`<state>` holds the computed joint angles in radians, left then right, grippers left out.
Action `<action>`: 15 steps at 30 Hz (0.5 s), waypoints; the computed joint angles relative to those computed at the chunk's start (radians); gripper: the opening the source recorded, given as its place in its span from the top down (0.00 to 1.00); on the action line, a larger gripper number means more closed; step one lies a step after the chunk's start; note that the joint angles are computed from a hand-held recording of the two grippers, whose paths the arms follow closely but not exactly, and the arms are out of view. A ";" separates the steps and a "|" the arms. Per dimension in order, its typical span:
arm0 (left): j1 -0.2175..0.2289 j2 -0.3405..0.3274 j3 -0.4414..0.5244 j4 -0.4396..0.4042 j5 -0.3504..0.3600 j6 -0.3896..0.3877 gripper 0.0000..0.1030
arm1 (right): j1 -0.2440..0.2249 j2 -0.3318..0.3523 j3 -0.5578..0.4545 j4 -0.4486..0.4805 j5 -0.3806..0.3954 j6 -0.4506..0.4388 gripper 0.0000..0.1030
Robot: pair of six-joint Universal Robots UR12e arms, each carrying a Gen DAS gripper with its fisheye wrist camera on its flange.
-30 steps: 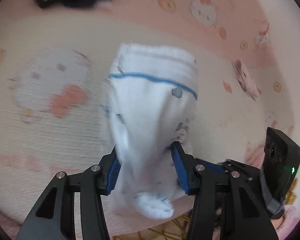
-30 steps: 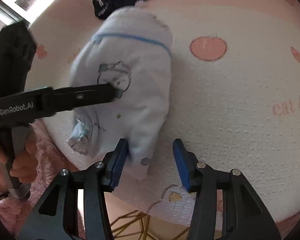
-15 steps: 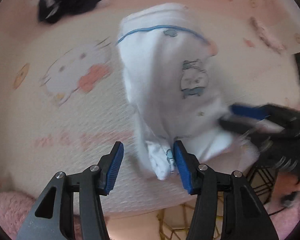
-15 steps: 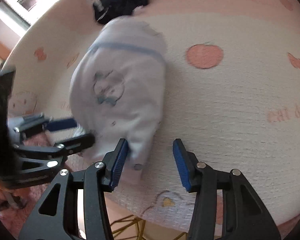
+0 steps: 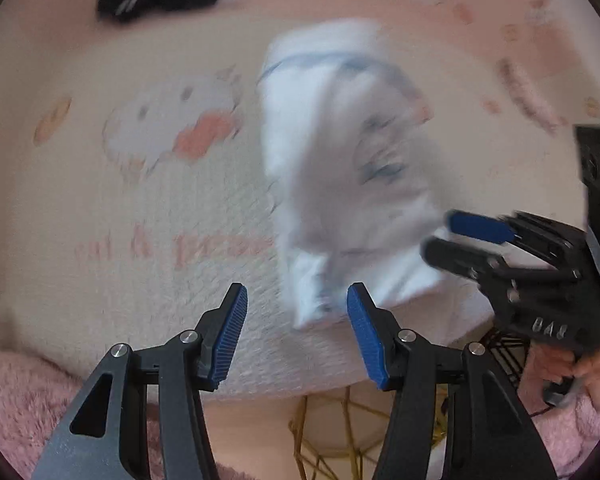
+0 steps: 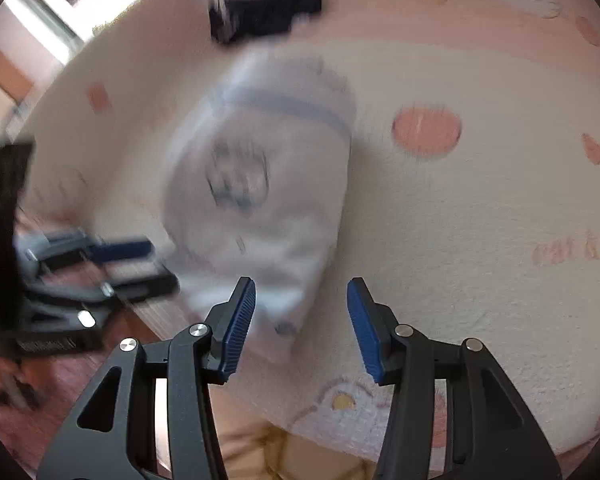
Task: Fold clothes
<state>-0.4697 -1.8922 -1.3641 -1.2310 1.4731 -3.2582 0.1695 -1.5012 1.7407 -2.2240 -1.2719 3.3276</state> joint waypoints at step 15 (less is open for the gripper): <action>-0.019 -0.008 0.009 0.008 0.050 -0.060 0.46 | 0.084 0.086 -0.124 0.146 -0.039 0.006 0.51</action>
<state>-0.4888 -1.9001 -1.3554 -1.2227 1.5234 -3.3183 0.2539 -1.4155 1.6169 -2.0776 -1.3108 3.3333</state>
